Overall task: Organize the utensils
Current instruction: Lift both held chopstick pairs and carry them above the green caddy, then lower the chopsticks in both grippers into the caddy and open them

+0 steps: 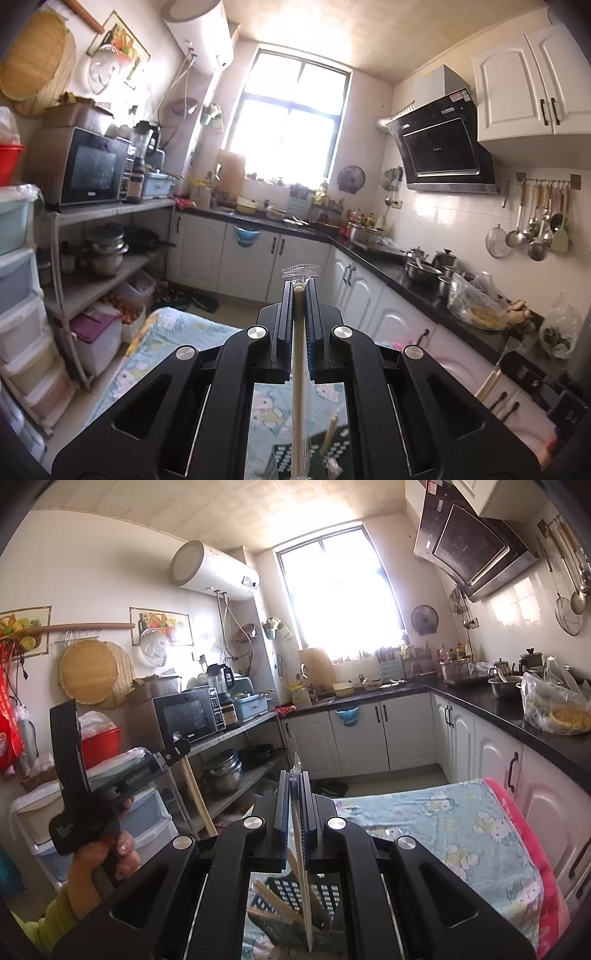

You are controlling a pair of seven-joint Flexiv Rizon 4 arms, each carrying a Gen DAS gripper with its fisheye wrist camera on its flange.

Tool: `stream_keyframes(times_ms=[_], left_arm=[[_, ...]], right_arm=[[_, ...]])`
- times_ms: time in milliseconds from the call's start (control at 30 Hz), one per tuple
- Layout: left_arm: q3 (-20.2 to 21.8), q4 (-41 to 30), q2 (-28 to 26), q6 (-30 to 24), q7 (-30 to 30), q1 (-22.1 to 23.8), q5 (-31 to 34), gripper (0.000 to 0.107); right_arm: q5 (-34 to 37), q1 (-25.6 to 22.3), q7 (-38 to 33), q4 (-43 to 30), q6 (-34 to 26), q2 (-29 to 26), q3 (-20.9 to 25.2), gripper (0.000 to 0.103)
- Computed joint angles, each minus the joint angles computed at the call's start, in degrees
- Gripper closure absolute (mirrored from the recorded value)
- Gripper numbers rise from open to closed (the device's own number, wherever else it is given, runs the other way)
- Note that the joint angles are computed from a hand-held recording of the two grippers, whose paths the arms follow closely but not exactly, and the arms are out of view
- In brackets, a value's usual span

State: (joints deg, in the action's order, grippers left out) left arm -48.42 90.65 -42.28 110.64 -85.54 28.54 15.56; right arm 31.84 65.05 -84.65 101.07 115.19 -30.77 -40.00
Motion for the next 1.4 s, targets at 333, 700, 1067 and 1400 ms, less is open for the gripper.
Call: stream_keyframes(times_ms=[333,700,1067,1400], left_arm=[[8.5,-3.6,-1.0,2.1,-2.7,-7.4,-1.8,0.104],[9.9,-4.7,-3.7,0.3,-3.2,-9.1,-2.0,0.104],[10.7,-4.2,-5.3,-1.0,0.3,-10.6,-3.7,0.104],[10.4,-2.9,-5.9,-1.7,3.2,-10.8,-5.1,0.104]], right_arm=[[-0.5,-4.3,0.1,-5.9,0.8,-3.5,2.5,0.097],[0.1,-5.6,1.0,-8.8,-0.1,-7.8,1.6,0.097],[-1.0,-7.6,7.7,-8.6,-1.1,-11.8,2.4,0.097],[-3.8,-8.1,12.2,-6.9,-1.3,-13.4,2.6,0.097]])
